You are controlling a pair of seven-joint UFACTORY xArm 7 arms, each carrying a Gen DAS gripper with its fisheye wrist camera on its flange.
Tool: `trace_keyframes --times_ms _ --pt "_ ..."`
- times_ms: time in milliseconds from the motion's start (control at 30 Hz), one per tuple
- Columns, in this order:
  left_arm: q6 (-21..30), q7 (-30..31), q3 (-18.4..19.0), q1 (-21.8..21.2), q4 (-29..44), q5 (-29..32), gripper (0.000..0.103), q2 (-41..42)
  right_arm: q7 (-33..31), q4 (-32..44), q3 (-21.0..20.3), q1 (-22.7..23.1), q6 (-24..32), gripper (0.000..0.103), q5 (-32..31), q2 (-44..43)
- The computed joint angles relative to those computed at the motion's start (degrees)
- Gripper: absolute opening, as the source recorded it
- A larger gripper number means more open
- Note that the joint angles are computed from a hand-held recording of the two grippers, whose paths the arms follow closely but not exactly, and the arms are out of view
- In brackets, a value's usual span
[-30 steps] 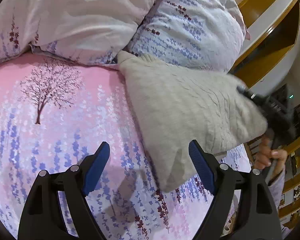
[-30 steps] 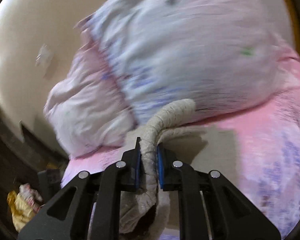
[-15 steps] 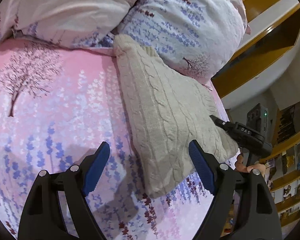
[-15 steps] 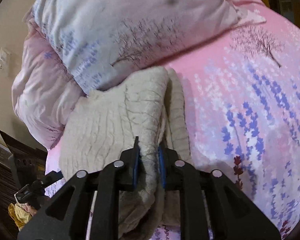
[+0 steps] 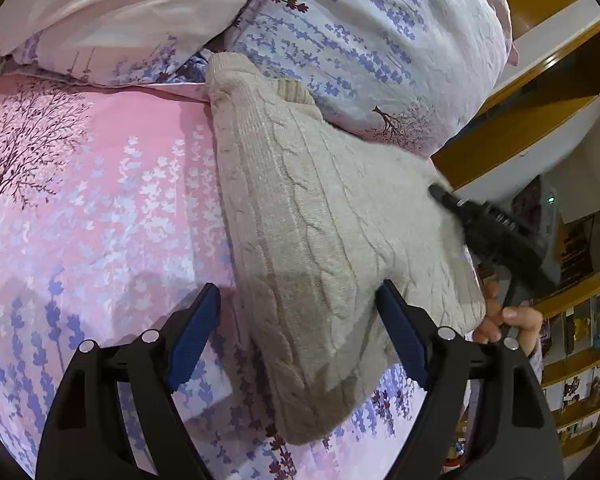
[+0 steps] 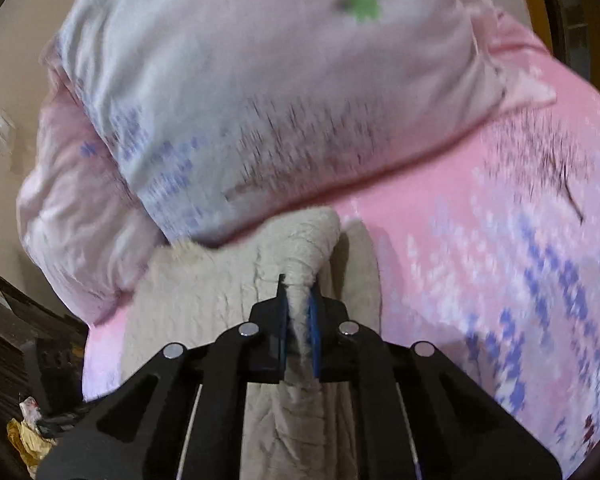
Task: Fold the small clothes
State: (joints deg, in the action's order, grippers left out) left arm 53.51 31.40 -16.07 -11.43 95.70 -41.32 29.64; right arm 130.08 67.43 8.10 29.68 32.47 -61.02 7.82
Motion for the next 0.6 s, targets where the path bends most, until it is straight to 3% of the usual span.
trace_keyframes --times_ms 67,133,300,400,433,500,600 --pt "-0.08 -0.14 -0.11 -0.41 0.75 0.31 0.080 0.59 -1.57 0.37 0.35 0.37 3.11 0.008 0.88 -0.20" --pt "-0.01 -0.23 -0.35 -0.76 1.68 0.52 0.080 1.33 -6.63 1.10 0.96 0.17 6.86 0.008 7.00 0.77" --pt "-0.23 -0.65 -0.48 -1.04 2.36 0.93 0.080 1.81 -7.06 -1.07 -0.05 -0.09 3.85 0.011 9.75 0.79" --pt "-0.08 -1.31 -0.55 -1.02 3.16 0.99 0.080 2.37 -4.59 -3.88 0.67 0.46 3.60 0.036 9.34 -3.22" --pt "0.04 -1.13 -0.73 -0.66 2.96 0.55 0.080 2.26 -2.21 -5.41 1.23 0.46 2.65 0.052 8.09 -4.90" --pt "0.31 -1.68 -0.75 -0.79 3.87 0.51 0.081 2.94 0.85 -7.77 2.92 0.29 1.75 0.058 6.51 -7.40" --pt "0.94 -2.31 -0.98 -0.44 4.55 -0.32 0.081 3.45 -0.55 -10.29 4.55 -0.88 -1.46 0.068 10.59 -8.53"
